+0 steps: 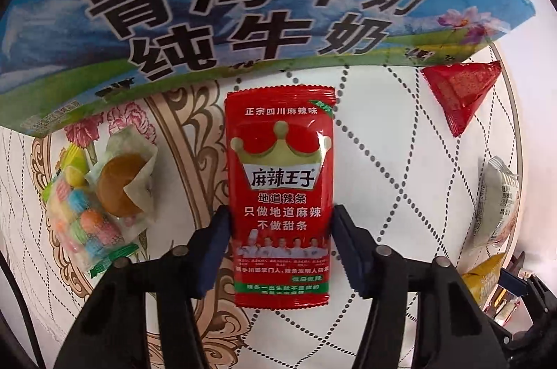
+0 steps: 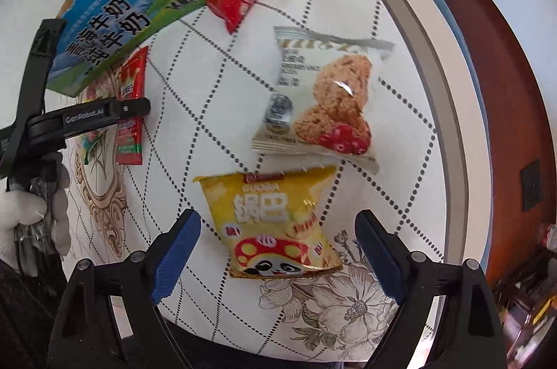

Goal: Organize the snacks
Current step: 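Grasp the red spicy-strip packet with the left tool while the right tool grasps the yellow Guoba bag, then carry both packets over the box and release them inside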

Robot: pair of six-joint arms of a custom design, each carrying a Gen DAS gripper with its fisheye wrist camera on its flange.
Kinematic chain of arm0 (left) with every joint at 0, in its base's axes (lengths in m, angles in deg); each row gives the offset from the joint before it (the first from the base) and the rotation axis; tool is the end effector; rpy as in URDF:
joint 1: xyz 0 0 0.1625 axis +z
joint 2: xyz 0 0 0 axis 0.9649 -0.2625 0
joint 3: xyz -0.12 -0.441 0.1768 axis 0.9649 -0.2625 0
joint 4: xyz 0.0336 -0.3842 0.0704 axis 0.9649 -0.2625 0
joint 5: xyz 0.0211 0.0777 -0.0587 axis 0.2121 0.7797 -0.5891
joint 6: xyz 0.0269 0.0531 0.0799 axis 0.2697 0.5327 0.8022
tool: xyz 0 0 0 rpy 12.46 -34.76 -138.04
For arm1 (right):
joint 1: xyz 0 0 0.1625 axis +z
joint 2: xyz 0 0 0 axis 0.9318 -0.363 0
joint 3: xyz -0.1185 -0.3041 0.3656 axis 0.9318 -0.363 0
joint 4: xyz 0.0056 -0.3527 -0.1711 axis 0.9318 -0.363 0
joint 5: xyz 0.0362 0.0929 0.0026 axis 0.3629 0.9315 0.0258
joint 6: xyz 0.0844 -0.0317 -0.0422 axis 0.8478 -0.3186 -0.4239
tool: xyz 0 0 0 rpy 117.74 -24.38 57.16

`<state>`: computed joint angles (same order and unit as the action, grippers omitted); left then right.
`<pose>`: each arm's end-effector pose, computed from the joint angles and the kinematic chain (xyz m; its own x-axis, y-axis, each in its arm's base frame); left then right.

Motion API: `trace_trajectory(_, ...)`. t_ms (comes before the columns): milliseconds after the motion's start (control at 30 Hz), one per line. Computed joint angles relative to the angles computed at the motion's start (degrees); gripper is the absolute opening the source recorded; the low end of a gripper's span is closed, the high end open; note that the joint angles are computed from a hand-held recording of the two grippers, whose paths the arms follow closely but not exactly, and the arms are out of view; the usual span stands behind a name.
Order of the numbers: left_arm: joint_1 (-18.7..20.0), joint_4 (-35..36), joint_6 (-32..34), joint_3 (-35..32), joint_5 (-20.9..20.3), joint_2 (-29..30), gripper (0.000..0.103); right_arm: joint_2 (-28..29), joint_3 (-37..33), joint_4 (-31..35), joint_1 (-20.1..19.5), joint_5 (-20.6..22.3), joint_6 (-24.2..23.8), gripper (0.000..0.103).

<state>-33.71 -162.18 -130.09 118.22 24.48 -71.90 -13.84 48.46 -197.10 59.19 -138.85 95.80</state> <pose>-0.1217 -0.3516 0.3168 -0.7598 -0.2151 -0.6135 -0.0829 0.9680 -0.2367 0.3596 -0.3102 0.1506 -0.8499 -0.1816 0.4947 -0.1633 0.9833 0.0804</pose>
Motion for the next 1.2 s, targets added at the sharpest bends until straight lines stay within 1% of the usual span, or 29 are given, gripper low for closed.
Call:
trace_trajectory(67, -1.14, 0.22, -1.48, 0.82, -0.57, -0.79, 0.054, -0.09, 0.43, -0.58, -0.36, 0.10, -0.28, 0.092)
trace_trajectory(133, -3.18, 0.23, -4.45, 2.78, -2.72, -2.84, 0.054, 0.06, 0.70, -0.62, -0.44, -0.29, -0.89, 0.092)
trace_trajectory(200, -5.99, 1.74, -8.36, 4.73, -5.31, -4.88, 0.054, 0.82, 1.03, -1.24, -0.36, -0.01, -1.89, 0.092)
trace_trajectory(267, -9.14, 2.68, -11.44, 6.80, -8.58, -7.12, 0.054, 1.73, 1.21, -1.30, -0.05, -0.70, -2.25, 0.091)
trace_trajectory(333, -11.34, 2.51, -13.84, 8.77, -11.81, -9.12, 0.053, 2.35, 1.53, -2.19, 0.21, -0.99, -2.52, 0.075)
trace_trajectory(367, -11.93, 2.18, -14.55, 9.49, -12.82, -9.74, 0.053, 2.74, 1.65, -2.64, 0.10, -0.44, -2.49, 0.066)
trace_trajectory(500, -12.92, 0.09, -17.41, 12.34, -14.16, -12.08, 0.054, 5.22, 0.53, -0.74, 0.57, 2.47, -3.14, 0.064)
trace_trajectory(533, -12.76, -0.82, -17.99, 12.84, -14.24, -12.58, 0.054, 6.04, 0.15, -0.65, 0.90, 3.25, -3.15, 0.064)
trace_trajectory(600, -11.56, -3.60, -17.29, 13.66, -13.96, -12.46, 0.055, 7.12, -0.56, -0.06, 1.51, 4.11, -3.37, 0.064)
trace_trajectory(700, -9.70, -5.90, -16.02, 14.18, -13.31, -12.30, 0.055, 8.14, -1.34, 0.01, 1.86, 4.87, -3.00, 0.065)
trace_trajectory(800, -8.09, -8.77, -15.34, 14.70, -12.96, -11.76, 0.060, 9.30, -2.02, -0.04, 1.82, 4.78, -1.80, 0.065)
trace_trajectory(867, -7.25, -8.35, -14.84, 14.59, -12.16, -12.30, 0.060, 9.19, -2.06, -0.20, 1.56, 4.67, -1.45, 0.065)
trace_trajectory(933, -5.58, -7.75, -12.92, 13.50, -10.35, -11.95, 0.060, 9.27, -1.97, -0.54, 1.48, 4.40, -1.15, 0.065)
trace_trajectory(967, -3.34, -6.74, -10.38, 11.82, -8.93, -11.66, 0.060, 8.97, -1.79, -0.57, 1.22, 4.17, -1.31, 0.065)
trace_trajectory(1000, -3.49, -6.30, -10.05, 11.56, -8.15, -10.98, 0.057, 9.04, -1.68, -0.73, 1.31, 3.83, -1.25, 0.065)
trace_trajectory(1067, -6.45, -4.73, -11.98, 10.60, -7.91, -8.60, 0.052, 9.41, -1.47, -1.54, 1.81, 2.57, -0.95, 0.063)
trace_trajectory(1133, -7.30, -5.72, -12.66, 10.58, -8.07, -7.11, 0.049, 9.79, -1.45, -2.14, 2.59, 1.39, -0.66, 0.060)
trace_trajectory(1200, -7.57, -5.11, -13.18, 10.05, -8.15, -7.48, 0.048, 9.36, -1.15, -3.02, 2.77, 1.55, -0.55, 0.054)
